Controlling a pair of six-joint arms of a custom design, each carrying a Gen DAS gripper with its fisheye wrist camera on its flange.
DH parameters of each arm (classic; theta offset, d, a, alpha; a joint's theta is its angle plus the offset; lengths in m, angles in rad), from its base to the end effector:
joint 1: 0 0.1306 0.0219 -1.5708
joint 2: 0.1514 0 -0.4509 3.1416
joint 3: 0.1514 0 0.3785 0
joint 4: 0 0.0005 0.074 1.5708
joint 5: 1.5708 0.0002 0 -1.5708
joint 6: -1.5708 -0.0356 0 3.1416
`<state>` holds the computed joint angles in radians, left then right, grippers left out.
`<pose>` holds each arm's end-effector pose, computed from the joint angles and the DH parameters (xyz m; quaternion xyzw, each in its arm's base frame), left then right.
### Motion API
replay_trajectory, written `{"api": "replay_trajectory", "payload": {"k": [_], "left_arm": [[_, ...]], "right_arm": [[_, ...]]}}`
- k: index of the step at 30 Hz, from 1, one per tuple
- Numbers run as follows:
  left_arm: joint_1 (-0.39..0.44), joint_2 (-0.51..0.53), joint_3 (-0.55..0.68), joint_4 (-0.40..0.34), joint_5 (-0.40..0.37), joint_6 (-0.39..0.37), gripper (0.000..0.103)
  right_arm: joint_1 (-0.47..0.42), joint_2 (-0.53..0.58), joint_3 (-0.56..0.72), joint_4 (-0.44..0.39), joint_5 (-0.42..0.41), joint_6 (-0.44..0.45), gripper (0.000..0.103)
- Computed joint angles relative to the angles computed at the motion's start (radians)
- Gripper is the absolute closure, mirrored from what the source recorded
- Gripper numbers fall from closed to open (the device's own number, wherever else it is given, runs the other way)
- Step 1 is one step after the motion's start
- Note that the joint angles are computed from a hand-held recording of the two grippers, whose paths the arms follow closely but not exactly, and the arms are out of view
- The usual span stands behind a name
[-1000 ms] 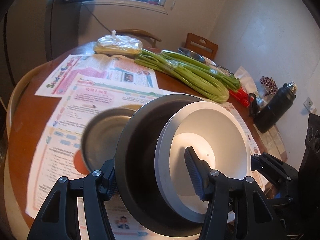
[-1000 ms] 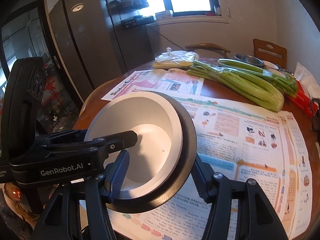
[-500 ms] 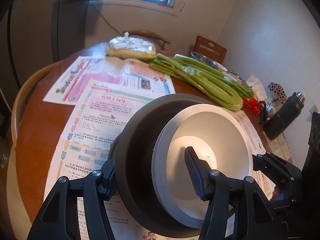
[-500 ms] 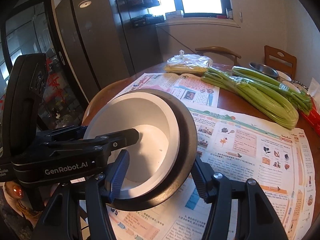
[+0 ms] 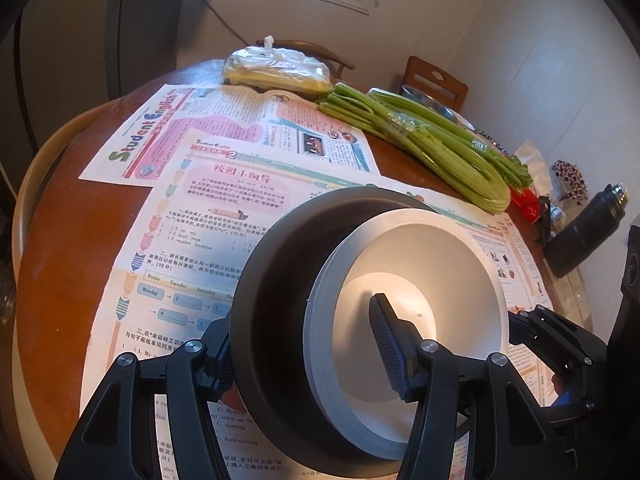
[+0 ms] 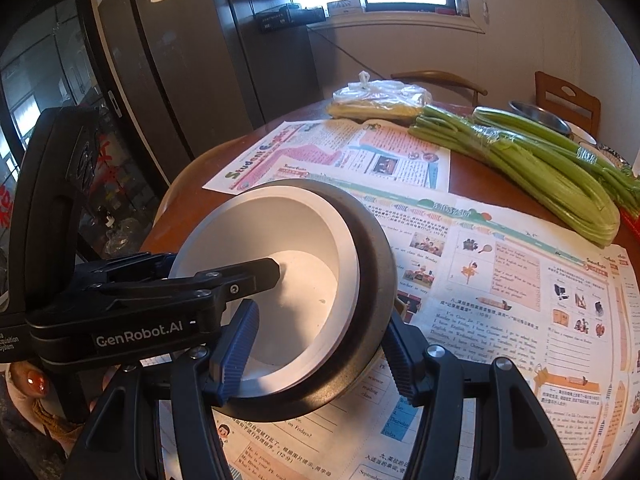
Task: Organize plates and bowls
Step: 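Lift the bowl stack and carry it toward the steel pan on the plates, then lower the bowl stack onto the steel pan and open the left tool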
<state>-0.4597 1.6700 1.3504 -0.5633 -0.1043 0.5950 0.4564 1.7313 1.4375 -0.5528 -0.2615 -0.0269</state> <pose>0.5054 -0.2466 0.3638 -0.0811 0.9368 -0.1271 0.3157 0.5296 0.2697 0.3688 -0.2427 0.8960 0.2024 0.3118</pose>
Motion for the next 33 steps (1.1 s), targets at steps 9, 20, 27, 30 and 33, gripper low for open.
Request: {"api": "replay_trajectory", "payload": {"k": [9,20,27,30,33], "left_arm": [[-0.008,0.008,0.007,-0.008,-0.027,-0.022,0.043],[-0.020,0.008,-0.006,0.006,-0.063,-0.018,0.043],[-0.017,0.002,-0.020,0.015,-0.049,-0.013,0.043],[-0.017,-0.001,-0.022,0.015,-0.048,-0.017,0.042],[-0.019,-0.009,-0.027,0.016,-0.055,-0.016,0.042]], "right_arm": [[-0.002,0.012,0.006,-0.008,0.002,-0.013,0.043],[0.003,0.023,0.005,-0.013,0.025,-0.003,0.043],[0.013,0.014,-0.007,-0.005,0.051,-0.001,0.043],[0.016,0.011,-0.009,-0.005,0.063,-0.002,0.043],[0.017,0.007,-0.014,0.001,0.071,-0.005,0.043]]}}
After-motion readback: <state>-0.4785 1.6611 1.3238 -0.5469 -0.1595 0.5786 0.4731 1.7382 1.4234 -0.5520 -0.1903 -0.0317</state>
